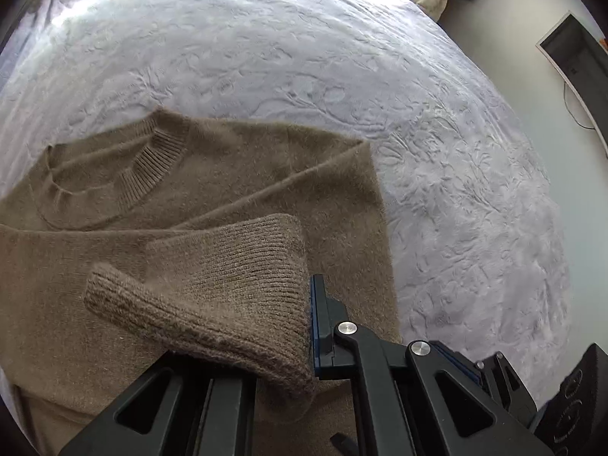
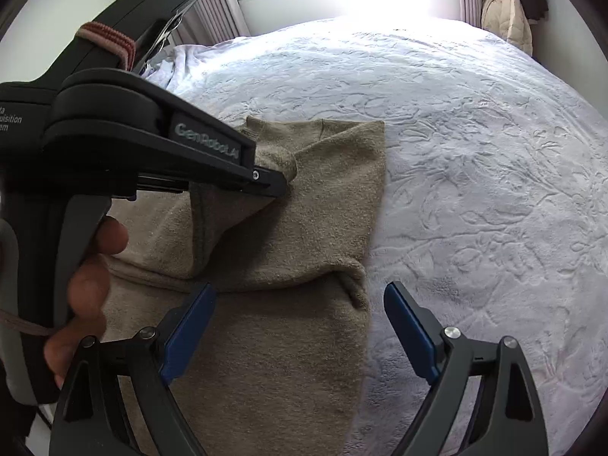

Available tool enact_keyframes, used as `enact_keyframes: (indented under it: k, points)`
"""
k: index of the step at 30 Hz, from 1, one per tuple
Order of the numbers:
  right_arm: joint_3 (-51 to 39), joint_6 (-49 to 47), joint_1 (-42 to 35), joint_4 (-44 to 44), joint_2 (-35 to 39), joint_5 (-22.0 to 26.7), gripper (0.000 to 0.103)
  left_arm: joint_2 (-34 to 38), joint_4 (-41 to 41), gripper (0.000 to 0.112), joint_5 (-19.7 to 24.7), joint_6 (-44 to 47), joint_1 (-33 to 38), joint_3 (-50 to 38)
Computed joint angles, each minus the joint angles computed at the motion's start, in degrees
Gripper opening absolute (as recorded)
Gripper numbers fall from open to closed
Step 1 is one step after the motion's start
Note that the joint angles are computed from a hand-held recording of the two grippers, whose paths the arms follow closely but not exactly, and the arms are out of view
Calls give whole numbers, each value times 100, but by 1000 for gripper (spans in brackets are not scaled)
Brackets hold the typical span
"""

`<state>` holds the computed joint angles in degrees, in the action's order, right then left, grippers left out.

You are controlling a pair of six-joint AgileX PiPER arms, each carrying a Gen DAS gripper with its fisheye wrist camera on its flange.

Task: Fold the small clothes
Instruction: 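Carry the cuff with the left gripper across the sweater body, then open the left gripper to release the folded sleeve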

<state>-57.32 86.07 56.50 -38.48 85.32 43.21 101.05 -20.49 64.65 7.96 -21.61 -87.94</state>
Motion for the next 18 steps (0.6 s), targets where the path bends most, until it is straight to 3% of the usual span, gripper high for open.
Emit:
enact_keyframes:
  k: [6, 8, 11, 13, 17, 18]
  points:
    - [102, 201, 77, -116, -31, 87, 92, -267, -450, 6, -585, 769, 194, 636]
    - [144, 332, 109, -153, -37, 97, 92, -403, -441, 5, -971, 1042, 131, 960]
    - [236, 469, 153, -147, -112, 111, 92, -332, -179, 10, -869, 704, 6, 967]
    - [325, 567, 199, -206, -207, 136, 92, -154, -248, 51, -541, 711, 19, 815]
    - [450, 739, 262, -297, -342, 177, 92, -596, -1022, 64, -534, 1319, 225, 1055]
    - [477, 788, 283, -318, -380, 195, 92, -681, -1044, 91, -541, 1249, 250, 1073]
